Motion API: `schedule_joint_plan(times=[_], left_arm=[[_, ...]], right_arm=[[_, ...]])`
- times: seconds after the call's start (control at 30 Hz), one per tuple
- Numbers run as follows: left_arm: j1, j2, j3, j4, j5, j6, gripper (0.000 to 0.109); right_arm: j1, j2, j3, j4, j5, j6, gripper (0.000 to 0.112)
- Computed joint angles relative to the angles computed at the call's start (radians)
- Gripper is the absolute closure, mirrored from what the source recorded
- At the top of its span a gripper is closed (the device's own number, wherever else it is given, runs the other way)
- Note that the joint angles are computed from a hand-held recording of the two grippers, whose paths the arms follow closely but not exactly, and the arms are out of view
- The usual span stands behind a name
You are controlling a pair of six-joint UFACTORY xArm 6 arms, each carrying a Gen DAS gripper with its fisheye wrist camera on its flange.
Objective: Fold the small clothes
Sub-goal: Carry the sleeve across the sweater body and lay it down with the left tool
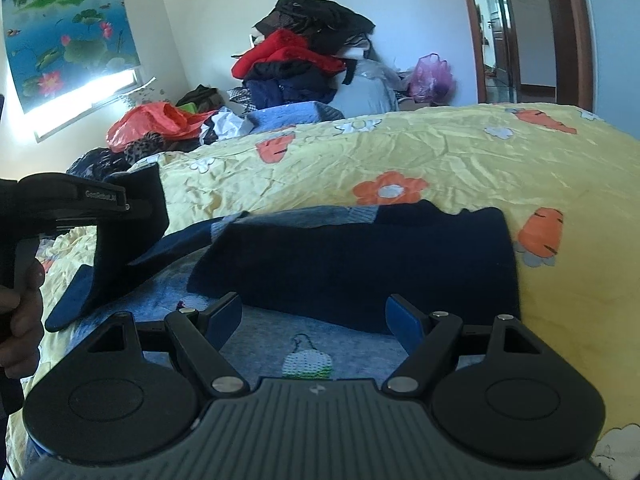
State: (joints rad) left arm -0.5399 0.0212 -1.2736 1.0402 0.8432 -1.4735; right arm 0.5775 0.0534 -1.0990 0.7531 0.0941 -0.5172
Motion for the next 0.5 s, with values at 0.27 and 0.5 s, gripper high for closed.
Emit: schedule_joint_plan(times=[0.27,0.5], left_arm=[[-0.029,0.087,-0.093,-0.020,-0.014,0.073,0.100],[-0.046,0.157,-0.170,-0.043,-0.037,0.132,0.100]], right_arm=[[-0.025,-0.021,0.033,0.012,-0.017,0.020,0.031],[-0.043,-0.034,0.059,0.022,-0.024,0.026,0.032]])
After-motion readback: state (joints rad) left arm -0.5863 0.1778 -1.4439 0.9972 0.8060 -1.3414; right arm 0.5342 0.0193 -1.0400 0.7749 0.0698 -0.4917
